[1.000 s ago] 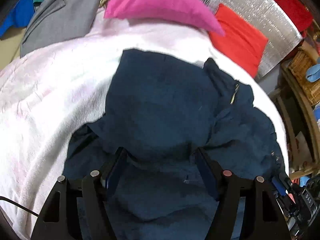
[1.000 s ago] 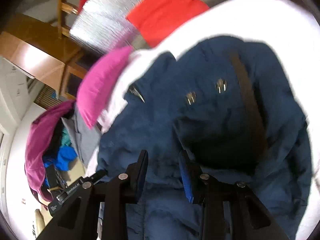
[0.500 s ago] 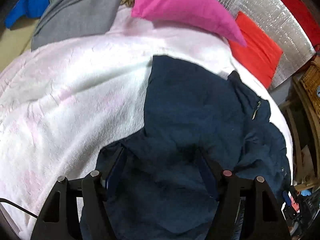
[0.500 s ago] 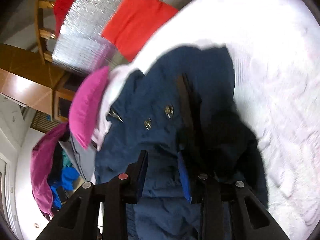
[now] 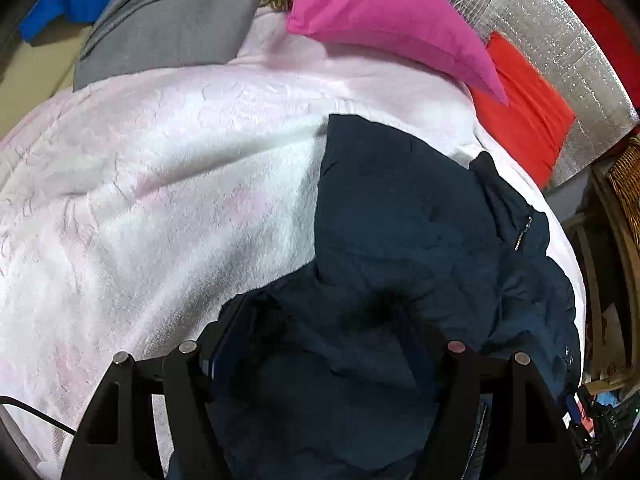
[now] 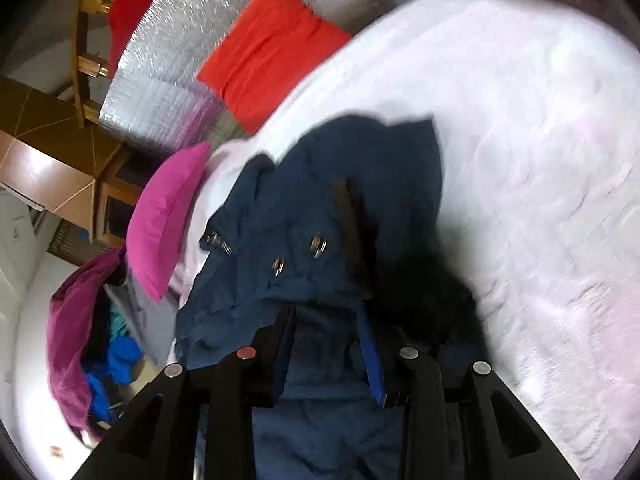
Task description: Fold large clothes
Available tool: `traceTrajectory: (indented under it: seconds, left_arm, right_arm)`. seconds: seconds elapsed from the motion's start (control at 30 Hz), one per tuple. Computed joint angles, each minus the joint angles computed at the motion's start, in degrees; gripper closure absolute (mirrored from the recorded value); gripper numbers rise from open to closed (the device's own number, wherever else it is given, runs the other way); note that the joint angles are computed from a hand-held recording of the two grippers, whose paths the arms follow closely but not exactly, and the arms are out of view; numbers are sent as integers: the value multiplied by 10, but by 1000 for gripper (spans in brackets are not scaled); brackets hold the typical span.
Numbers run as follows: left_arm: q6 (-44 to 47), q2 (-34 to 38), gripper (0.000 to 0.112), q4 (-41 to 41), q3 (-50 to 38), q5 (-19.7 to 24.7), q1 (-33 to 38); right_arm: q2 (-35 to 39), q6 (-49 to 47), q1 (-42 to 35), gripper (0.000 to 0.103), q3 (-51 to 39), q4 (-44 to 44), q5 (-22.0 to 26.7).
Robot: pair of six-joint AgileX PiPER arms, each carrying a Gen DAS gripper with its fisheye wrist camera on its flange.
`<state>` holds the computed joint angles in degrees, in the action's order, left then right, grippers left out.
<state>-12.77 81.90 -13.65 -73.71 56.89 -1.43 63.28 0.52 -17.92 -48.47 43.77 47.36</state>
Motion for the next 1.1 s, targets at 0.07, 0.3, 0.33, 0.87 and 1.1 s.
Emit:
traceTrajectory:
  seconds: [0.07, 0.3, 0.33, 0.87, 1.1]
  left_arm:
    - [-9, 6, 40, 8, 2, -1, -2]
    - [-18, 14, 40, 20, -9, 15, -21]
    - [-12, 10, 40, 7, -9, 16, -16]
    - [-10, 23, 39, 35, -17, 22, -30]
    - [-8, -4, 40, 36, -18, 25, -28]
  right_arm:
    - [8, 8, -5, 68, 2, -8, -1]
    - [33, -21, -26, 68, 3, 34, 25]
    - [25, -24, -31, 67, 5, 41, 21]
    - [4, -18, -15, 65, 12, 28, -11]
    - [-16, -37, 31, 66, -2, 24, -38]
